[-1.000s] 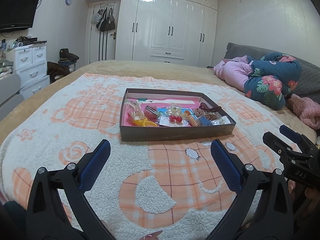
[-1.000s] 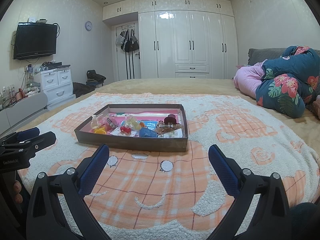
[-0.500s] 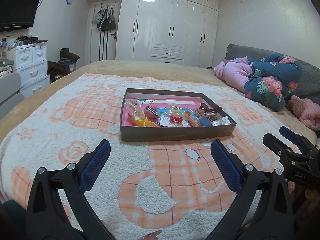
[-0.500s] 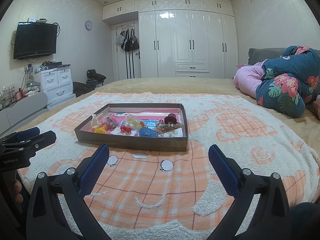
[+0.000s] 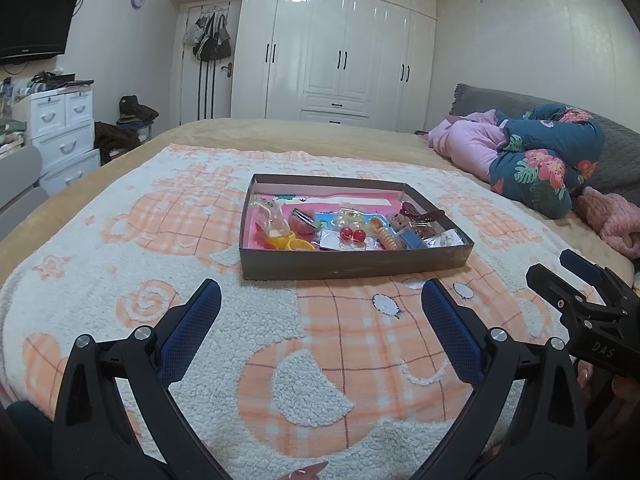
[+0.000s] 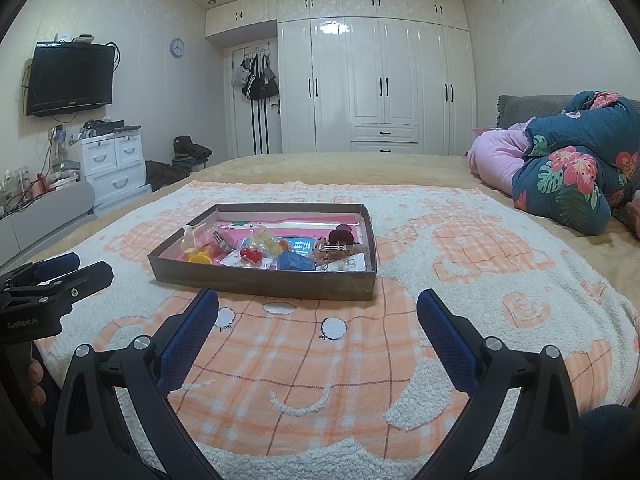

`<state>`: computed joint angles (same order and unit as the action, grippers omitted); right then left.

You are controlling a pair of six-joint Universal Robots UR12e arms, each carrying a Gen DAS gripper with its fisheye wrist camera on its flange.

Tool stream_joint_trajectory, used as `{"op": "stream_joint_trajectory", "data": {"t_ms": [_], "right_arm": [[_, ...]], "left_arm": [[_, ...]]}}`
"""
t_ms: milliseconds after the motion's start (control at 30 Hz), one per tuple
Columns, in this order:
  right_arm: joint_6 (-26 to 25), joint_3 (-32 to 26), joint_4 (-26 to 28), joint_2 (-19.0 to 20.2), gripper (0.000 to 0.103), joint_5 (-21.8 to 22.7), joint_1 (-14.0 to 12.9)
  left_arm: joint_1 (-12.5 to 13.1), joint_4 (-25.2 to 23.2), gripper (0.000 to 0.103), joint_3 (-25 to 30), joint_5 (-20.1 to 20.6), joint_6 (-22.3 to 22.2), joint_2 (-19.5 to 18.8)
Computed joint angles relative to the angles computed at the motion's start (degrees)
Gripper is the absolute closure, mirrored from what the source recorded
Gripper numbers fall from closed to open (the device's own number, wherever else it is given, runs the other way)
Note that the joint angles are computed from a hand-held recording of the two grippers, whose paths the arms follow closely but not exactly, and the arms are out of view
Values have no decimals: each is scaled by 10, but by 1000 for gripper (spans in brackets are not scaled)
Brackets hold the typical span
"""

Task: Organize jewelry

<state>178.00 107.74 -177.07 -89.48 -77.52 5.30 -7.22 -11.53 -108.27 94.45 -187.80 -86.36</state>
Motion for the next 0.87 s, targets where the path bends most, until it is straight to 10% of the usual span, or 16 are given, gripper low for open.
{"op": "stream_joint_trajectory", "data": {"t_ms": [667,867], "right_arm": [[22,-11,40,4,6,-6,-6],[57,-127,210,72,6,-159,-19]], "left_arm": [[12,-18,11,3,9,-45,-3],[60,-87,11,43,65,-47,-28]]}}
